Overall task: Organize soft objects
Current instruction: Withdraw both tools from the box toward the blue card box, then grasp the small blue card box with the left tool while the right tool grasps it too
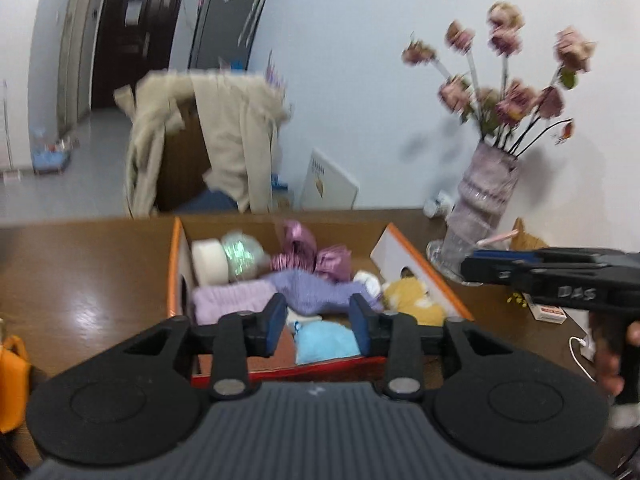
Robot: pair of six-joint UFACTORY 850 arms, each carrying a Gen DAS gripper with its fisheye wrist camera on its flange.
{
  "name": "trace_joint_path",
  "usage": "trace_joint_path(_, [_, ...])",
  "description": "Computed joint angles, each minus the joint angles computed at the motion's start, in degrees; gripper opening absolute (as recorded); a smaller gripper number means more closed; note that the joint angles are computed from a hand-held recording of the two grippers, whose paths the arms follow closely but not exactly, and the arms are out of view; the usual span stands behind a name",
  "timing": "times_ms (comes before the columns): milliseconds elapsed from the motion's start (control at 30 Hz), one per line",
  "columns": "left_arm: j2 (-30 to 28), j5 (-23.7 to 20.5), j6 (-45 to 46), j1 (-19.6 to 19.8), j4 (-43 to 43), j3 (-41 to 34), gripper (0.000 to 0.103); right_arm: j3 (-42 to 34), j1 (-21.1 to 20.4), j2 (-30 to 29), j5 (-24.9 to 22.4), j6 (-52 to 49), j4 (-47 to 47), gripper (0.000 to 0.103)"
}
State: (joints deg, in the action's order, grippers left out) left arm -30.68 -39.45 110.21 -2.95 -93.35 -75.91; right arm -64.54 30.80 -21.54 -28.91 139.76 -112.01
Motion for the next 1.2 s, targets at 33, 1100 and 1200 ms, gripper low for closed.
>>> trace_joint_path(33, [1.8,0.0,1.9,0.2,-1.4,1.9,0.041,1.9,1.4,2.2,-1.9,-1.4,1.5,0.039])
trace_joint_path(1100, [18.6,-2.6,24.9,-0.8,-18.4,40.6,0.055,30.1,25.1,7.6,-21.7,30.8,5.3,0.057])
trace_joint_path(1200, [14.5,-1.1,23.2,-4.2,-20.2,36.6,0.046,30.0,20.1,7.0,-19.0,34.1,-0.9,0.051])
